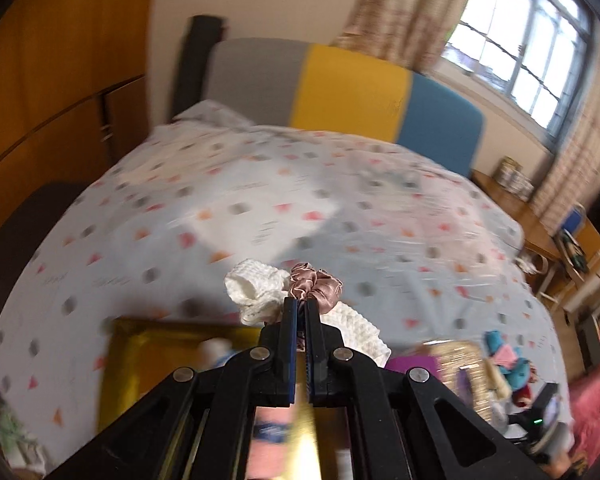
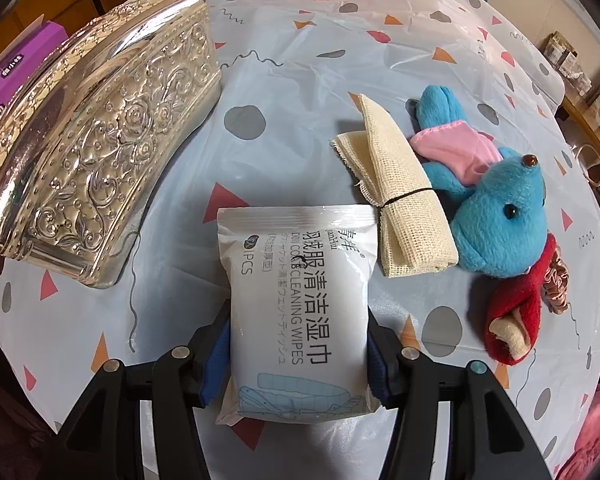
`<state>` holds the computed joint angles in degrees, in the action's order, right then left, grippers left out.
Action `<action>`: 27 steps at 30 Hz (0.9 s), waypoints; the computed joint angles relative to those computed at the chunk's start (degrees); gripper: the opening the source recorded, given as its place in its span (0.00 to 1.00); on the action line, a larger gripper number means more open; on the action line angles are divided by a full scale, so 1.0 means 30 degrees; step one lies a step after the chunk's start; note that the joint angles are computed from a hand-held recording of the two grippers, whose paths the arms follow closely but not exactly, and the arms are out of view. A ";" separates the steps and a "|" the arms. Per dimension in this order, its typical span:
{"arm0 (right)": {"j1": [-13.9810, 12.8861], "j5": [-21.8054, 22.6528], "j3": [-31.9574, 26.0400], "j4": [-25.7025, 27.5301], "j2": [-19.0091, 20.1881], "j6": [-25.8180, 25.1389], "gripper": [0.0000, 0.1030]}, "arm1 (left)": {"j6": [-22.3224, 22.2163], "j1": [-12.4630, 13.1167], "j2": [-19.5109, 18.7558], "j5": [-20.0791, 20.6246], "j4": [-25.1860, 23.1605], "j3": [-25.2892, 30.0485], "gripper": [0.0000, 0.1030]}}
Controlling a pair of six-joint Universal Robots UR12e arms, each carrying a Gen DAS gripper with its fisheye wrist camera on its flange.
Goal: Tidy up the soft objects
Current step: 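Carry the knit bundle into the gold tray and open the left gripper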
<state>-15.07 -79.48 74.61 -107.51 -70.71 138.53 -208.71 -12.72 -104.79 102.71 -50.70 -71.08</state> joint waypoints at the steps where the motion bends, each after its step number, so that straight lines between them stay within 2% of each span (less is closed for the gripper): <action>1: 0.0047 -0.0026 0.0088 -0.0054 -0.0052 0.0096 0.56 | -0.0305 0.0236 0.0415 0.0095 -0.0003 -0.0719 0.03; 5: 0.0136 -0.0170 0.0245 -0.0232 -0.0099 0.0248 0.56 | -0.1654 0.1044 0.1740 0.0020 -0.0115 -0.3164 0.03; 9: 0.0286 -0.0490 0.0539 -0.0747 -0.0204 0.0582 0.56 | -0.2614 0.1625 0.2449 -0.0364 -0.0082 -0.4723 0.03; 17: 0.0483 -0.0538 0.1564 -0.2183 -0.0631 0.1268 0.56 | -0.3361 0.2184 0.2351 -0.0823 0.0358 -0.5735 0.04; 20: 0.0479 -0.0696 0.1901 -0.2527 -0.0830 0.1516 0.56 | -0.3582 0.2215 0.2344 -0.1041 0.0439 -0.5982 0.10; 22: 0.0534 -0.0823 0.2143 -0.2806 -0.0956 0.1727 0.56 | -0.3799 0.2092 0.2398 -0.0753 0.0281 -0.6098 0.21; 24: 0.0570 -0.0883 0.2327 -0.3010 -0.1053 0.1852 0.56 | -0.3833 0.1994 0.2616 -0.0715 0.0706 -0.6454 0.23; 27: 0.0606 -0.0944 0.2486 -0.3186 -0.1127 0.1993 0.56 | -0.3495 0.1407 0.2893 0.0508 0.1061 -0.6788 0.30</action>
